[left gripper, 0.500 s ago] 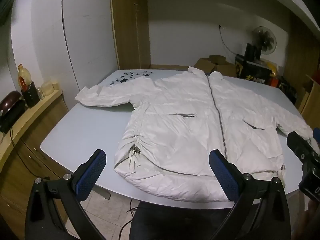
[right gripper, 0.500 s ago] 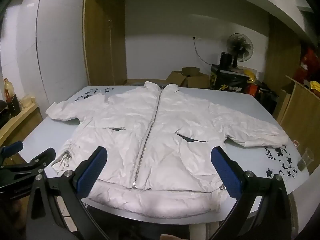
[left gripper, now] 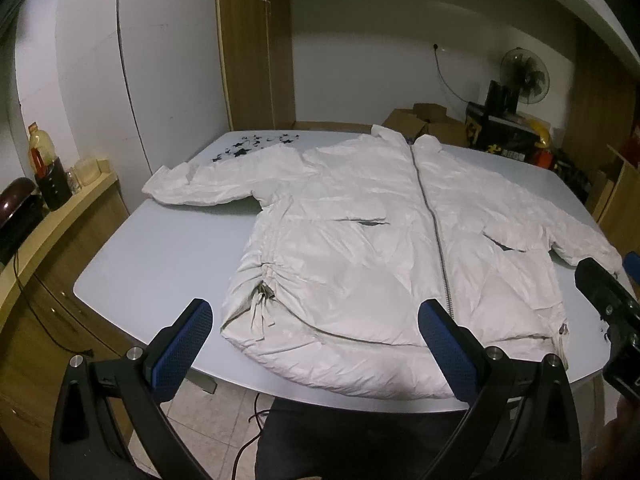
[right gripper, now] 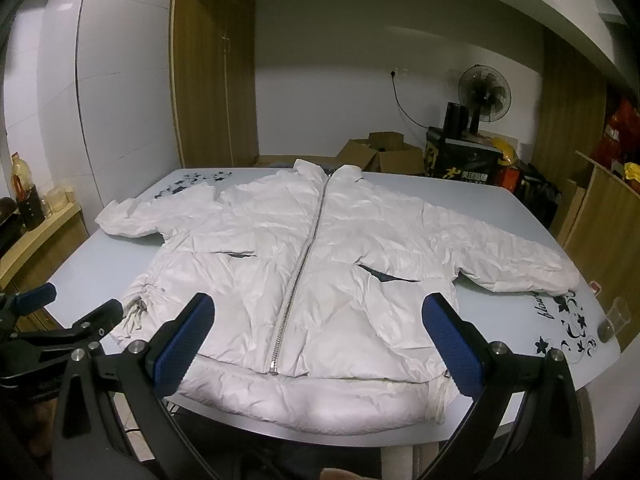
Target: Fold large clothes
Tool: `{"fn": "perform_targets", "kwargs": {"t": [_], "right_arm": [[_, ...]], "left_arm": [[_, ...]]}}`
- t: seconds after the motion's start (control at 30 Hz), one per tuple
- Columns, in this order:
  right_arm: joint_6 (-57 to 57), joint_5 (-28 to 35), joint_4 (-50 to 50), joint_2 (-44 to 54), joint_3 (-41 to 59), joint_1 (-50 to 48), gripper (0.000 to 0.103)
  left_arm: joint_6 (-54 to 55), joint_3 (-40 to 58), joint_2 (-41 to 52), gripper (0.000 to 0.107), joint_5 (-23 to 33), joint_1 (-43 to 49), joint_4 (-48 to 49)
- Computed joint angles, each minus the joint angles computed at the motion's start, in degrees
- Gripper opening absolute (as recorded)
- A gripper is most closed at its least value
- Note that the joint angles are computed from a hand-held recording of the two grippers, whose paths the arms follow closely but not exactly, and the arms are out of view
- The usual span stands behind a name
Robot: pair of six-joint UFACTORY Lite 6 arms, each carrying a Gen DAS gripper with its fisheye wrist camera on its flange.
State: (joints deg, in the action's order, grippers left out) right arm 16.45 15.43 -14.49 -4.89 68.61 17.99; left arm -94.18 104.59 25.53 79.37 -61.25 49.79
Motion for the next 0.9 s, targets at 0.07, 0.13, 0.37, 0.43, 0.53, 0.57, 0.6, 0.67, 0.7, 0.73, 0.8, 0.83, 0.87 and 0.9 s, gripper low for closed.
{"fn": "perform_targets", "kwargs": {"t": [0.07, 0.13, 0.37, 0.43, 0.53, 0.57, 0.6, 0.67, 0.7, 0.73, 0.8, 0.83, 0.87, 0.9], "right_arm": [[-2.2, -0.1, 2.5, 0.1, 0.1, -0.5, 0.103], [-4.1, -0.2, 4.4, 0.1, 0.2, -0.7, 0.103], [-0.7, -0.6, 0.0, 0.0, -0.4, -0.3, 0.103], [-0.6, -0.5, -0.1, 0.2, -0.1, -0.2, 0.103], [-3.8, -0.2, 3.6, 0.2, 0.1, -0.5, 0.103], [-6.7, 0.4, 6.2, 0.2, 0.3, -0.8, 0.103], [-7.2, 0.4, 6.6, 0.1, 0.2, -0.8, 0.103], [-6.4, 0.9, 5.8, 0.2, 0.4, -0.6, 0.103], [-6.4, 1.0, 5.8, 0.3, 0.6, -0.6, 0.103], [-6.4, 0.4, 5.9, 0.3, 0.4, -0.6, 0.103], [-5.2, -0.2, 4.8, 0.0, -0.1, -0.5, 0.103], [-4.5, -0.6, 4.0, 0.0, -0.3, -0.4, 0.103], [-4.0, -0.7, 3.5, -0.1, -0.5, -0.3, 0.103], [-3.4, -0.8, 2.9, -0.2, -0.9, -0.1, 0.103]], "left_arm": [[0.1, -0.1, -0.1, 0.103, 0.1, -0.1, 0.1], [0.2, 0.0, 0.0, 0.103, 0.2, -0.2, 0.3], [0.0, -0.3, -0.1, 0.103, 0.3, -0.3, 0.3], [0.0, -0.3, -0.1, 0.103, 0.3, -0.3, 0.3], [-0.1, -0.4, 0.0, 0.103, 0.2, -0.4, 0.1], [-0.2, -0.5, -0.2, 0.103, 0.3, -0.4, 0.1], [-0.3, -0.6, -0.2, 0.103, 0.3, -0.5, 0.1], [-0.4, -0.8, -0.4, 0.103, 0.2, -0.5, 0.1], [-0.4, -0.8, -0.4, 0.103, 0.2, -0.5, 0.1], [-0.4, -0.9, -0.5, 0.103, 0.2, -0.5, 0.0], [-0.4, -1.3, -0.7, 0.103, 0.0, -0.4, -0.1], [-0.5, -1.4, -0.8, 0.103, 0.0, -0.3, -0.2], [-0.5, -1.4, -0.8, 0.103, 0.0, -0.3, -0.2], [-0.5, -1.5, -0.9, 0.103, 0.0, -0.3, -0.3]]}}
